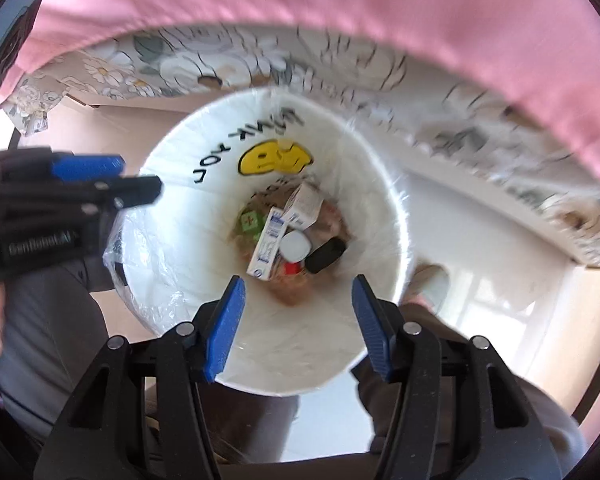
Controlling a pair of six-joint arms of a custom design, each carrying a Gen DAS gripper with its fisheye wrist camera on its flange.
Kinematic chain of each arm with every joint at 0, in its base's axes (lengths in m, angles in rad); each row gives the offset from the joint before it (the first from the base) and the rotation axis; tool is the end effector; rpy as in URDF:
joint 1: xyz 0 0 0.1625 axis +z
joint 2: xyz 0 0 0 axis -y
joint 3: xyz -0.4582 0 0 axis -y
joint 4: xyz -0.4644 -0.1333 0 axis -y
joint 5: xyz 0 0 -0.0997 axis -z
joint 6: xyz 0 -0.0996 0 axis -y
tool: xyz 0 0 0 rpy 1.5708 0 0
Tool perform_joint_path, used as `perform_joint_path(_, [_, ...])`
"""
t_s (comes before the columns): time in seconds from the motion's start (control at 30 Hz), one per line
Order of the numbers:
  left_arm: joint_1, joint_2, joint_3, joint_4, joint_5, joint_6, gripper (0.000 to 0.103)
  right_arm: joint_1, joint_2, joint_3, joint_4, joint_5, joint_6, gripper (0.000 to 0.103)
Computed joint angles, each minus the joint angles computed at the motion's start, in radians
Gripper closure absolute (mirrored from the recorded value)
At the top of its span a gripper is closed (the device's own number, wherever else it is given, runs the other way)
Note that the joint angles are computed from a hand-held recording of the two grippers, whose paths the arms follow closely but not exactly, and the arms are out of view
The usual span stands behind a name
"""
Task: Collect trash
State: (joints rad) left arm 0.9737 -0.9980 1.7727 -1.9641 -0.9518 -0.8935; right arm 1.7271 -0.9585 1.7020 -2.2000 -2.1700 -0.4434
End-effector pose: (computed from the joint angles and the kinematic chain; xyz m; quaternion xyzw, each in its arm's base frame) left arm -0.2032 -0.6388 0.1103 -0.0810 0.9335 -0.0701 0.3422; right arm 0.1844 -0.6744 0.1300 0.2979 -0.9064 -0.0962 0.2838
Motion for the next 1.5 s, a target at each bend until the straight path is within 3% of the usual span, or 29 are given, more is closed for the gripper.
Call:
perform_joint_path(0.2, [-0.074,-0.066,0.013,0.047,0.136,-0.01,0.052,0.048,-0.063,0.032,-0.102,-0.036,-0.092,0.046])
perform_joint_path(0.37, [-0.153,-0.123,0.009,0.101,0.238,-0.014,0.05,0.104,-0.133,0.063,-0.241,-0.041,-0.193,0.034])
perform_joint_path(0.43, [-0.189,-0.136,0.003,0.131,0.289,-0.023,0.036,0.121,-0.161,0.068,-0.279,-0.029,-0.217,0.03])
perform_joint_path(0.5, [-0.227,-0.151,-0.003,0.177,0.343,-0.043,0.028,0.141,-0.189,0.069,-0.304,-0.013,-0.226,0.029])
perform_joint_path(0.7, [-0.317,-0.182,-0.017,0.228,0.427,-0.057,0.015,0.186,-0.27,0.069,-0.342,0.041,-0.219,0.023])
perform_joint_path(0.9, [-0.396,-0.202,-0.018,0.272,0.479,-0.073,0.01,0.228,-0.344,0.099,-0.38,0.053,-0.238,0.02])
perform_joint_path(1.07, [-0.454,-0.213,-0.021,0.377,0.52,-0.15,0.007,0.257,-0.391,0.139,-0.441,0.012,-0.218,0.017])
perform_joint_path(1.5, [-0.519,-0.236,0.031,0.411,0.486,-0.212,0.006,0.284,-0.465,0.267,-0.64,-0.021,-0.151,0.014])
